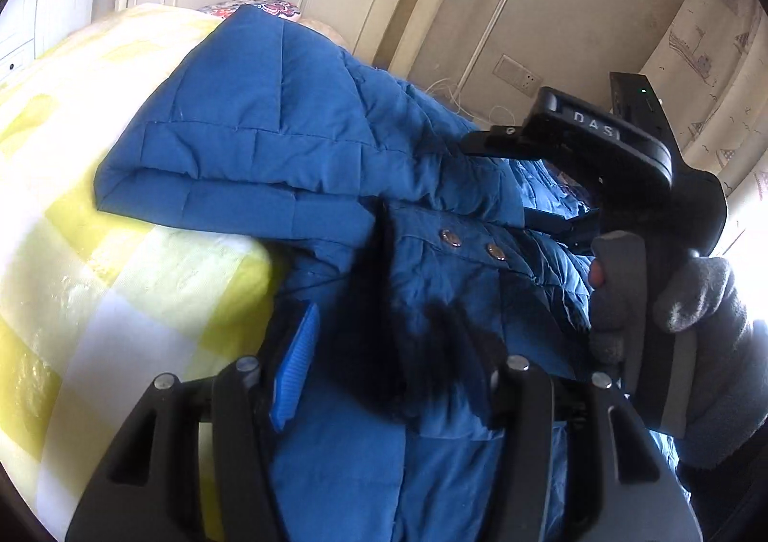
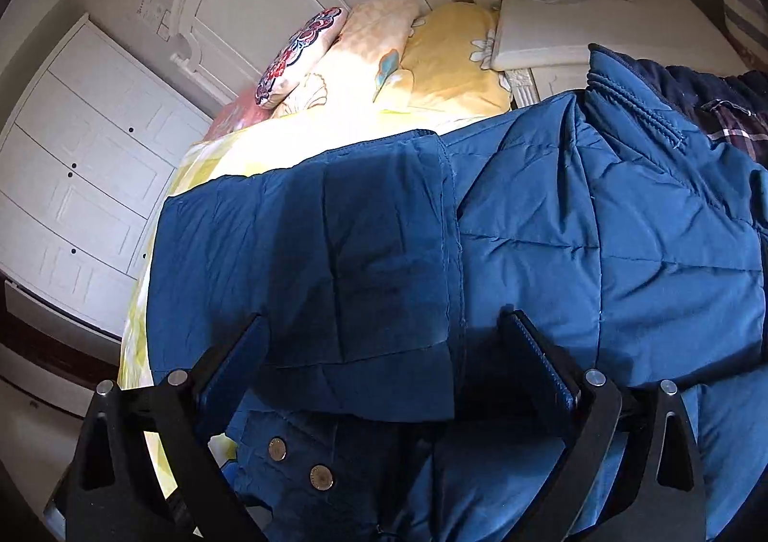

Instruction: Fold large clothes

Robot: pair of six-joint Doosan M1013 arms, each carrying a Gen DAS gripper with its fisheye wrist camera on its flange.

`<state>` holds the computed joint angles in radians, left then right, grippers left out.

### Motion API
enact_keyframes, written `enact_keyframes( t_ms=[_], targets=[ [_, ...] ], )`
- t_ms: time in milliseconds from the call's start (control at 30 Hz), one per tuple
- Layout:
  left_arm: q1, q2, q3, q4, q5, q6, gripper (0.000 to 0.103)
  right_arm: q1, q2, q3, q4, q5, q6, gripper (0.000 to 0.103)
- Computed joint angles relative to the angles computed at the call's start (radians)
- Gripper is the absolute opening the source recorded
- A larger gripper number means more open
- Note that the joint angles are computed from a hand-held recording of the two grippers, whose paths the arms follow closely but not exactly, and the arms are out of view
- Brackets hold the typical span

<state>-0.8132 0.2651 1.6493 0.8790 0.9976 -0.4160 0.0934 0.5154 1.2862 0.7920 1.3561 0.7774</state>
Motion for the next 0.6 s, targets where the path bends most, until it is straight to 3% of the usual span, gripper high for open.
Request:
enact_keyframes(
  t_ms=[33,67,133,267,367,500,600],
  targets=[
    [0.0,-0.003,0.003,-0.001,0.0,0.003,0.054,0.003,-0.005,0.01,0.015,0.002,-0.036,0.076],
    [-0.001,-0.002,0.002,-0.002,0.002,0.008,0.054,0.007,-0.014,0.023,0.023,-0.003,-0.062,0.069],
    [-0.002,-0.001,0.0,-0.001,0.003,0.012,0.054,0.007,-0.053,0.071,0.06,-0.062,-0.164,0.029],
    [-0.003,0.003,-0.005,0.011,0.005,0.007,0.055,-0.027,-0.148,0.175,0.241,-0.127,-0.45,0.023],
    [-0.027,0.01,-0.014,0.083,0.057,-0.015,0.055,-0.065,-0.206,0.21,0.324,-0.151,-0.529,0.022],
    [-0.139,0.027,-0.007,0.439,0.308,-0.118,0.058,-0.163,-0.257,0.221,0.439,-0.128,-0.577,0.021],
    [-0.178,0.032,0.009,0.528,0.476,-0.24,0.077,-0.248,-0.278,0.219,0.484,-0.114,-0.595,0.021]
  ],
)
